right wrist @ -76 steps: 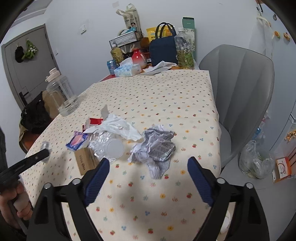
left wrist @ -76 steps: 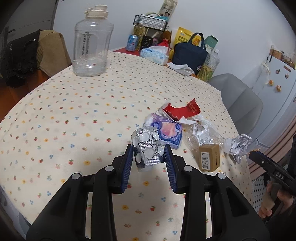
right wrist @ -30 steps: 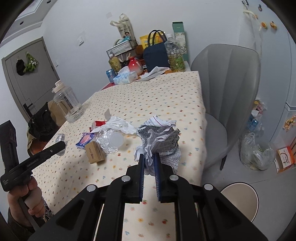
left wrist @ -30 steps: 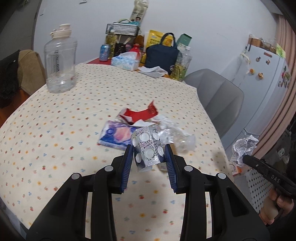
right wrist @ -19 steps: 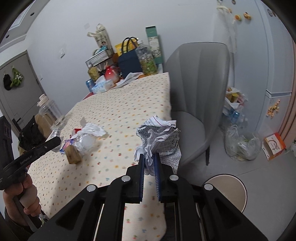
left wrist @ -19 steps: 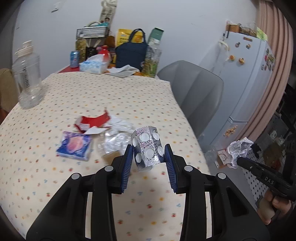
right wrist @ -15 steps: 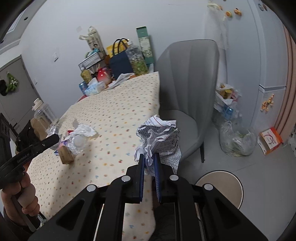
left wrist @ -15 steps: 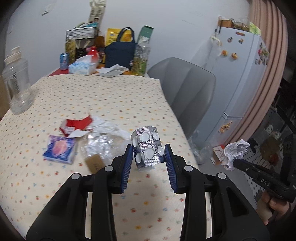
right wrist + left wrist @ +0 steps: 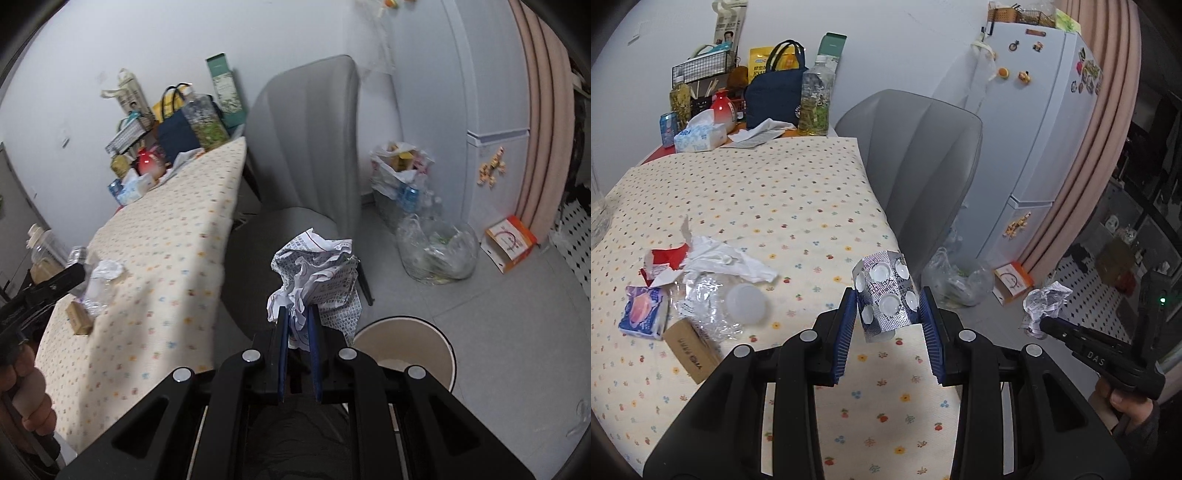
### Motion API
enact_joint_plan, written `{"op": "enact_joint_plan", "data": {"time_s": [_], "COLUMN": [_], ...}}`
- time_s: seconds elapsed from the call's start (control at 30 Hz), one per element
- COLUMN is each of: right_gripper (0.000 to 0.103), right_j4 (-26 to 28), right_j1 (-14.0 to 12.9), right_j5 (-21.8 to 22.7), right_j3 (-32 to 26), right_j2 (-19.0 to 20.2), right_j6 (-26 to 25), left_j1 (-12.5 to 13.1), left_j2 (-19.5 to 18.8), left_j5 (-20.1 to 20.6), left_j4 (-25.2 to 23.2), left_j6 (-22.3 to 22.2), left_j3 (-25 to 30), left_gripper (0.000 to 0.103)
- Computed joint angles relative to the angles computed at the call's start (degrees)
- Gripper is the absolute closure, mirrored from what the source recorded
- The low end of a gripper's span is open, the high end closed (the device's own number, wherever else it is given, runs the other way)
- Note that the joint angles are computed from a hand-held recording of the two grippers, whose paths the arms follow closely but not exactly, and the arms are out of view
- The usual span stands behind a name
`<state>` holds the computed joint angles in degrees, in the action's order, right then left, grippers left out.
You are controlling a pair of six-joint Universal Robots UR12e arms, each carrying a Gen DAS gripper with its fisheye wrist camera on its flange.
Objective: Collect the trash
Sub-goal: 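Carry the blister pack and foil wrapper over the beige trash bin, then open the right tool to drop the foil while the left drops the blister pack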
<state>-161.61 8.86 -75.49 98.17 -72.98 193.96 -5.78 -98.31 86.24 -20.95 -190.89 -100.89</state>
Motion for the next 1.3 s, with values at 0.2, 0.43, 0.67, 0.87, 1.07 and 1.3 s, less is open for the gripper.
{"op": "enact_joint_plan", "data": {"time_s": [0.2, 0.43, 0.67, 0.87, 1.07, 1.3], "right_gripper": [0.066, 0.048, 0.04, 0.037, 0.037, 0.036], "right_j4": [2.43, 1.81, 0.05, -2.07, -3.04, -4.2], "right_j1": [-0.77, -1.5, -2.76, -4.14, -5.97, -7.28], "right_j5": [-1.18, -2.8, -4.65, -6.4, -8.19, -9.23], "right_j3": [-0.79, 0.39, 2.58, 4.71, 6.83, 8.71], "right_j2": [1.87, 1.41, -0.87, -3.01, -5.24, -6.82], "right_j6": [1.35, 3.62, 5.17, 6.6, 7.57, 8.78], "left_j1": [-0.5, -1.14, -2.47, -4.17, -6.37, -7.96], "left_j2": [-0.6, -1.67, -3.7, -6.14, -8.99, -10.11], "left_j5": [0.09, -0.71, -3.27, -5.4, -9.42, -10.43], "left_j4": [-1.09, -2.26, -3.17, -4.75, -6.61, -4.96], "left_j6": [0.32, 1.66, 3.58, 5.78, 7.71, 8.2], "left_j3": [0.65, 1.89, 4.3, 7.46, 11.48, 12.68], "left_gripper": [0.068, 0.068, 0.068, 0.068, 0.065, 0.007]}}
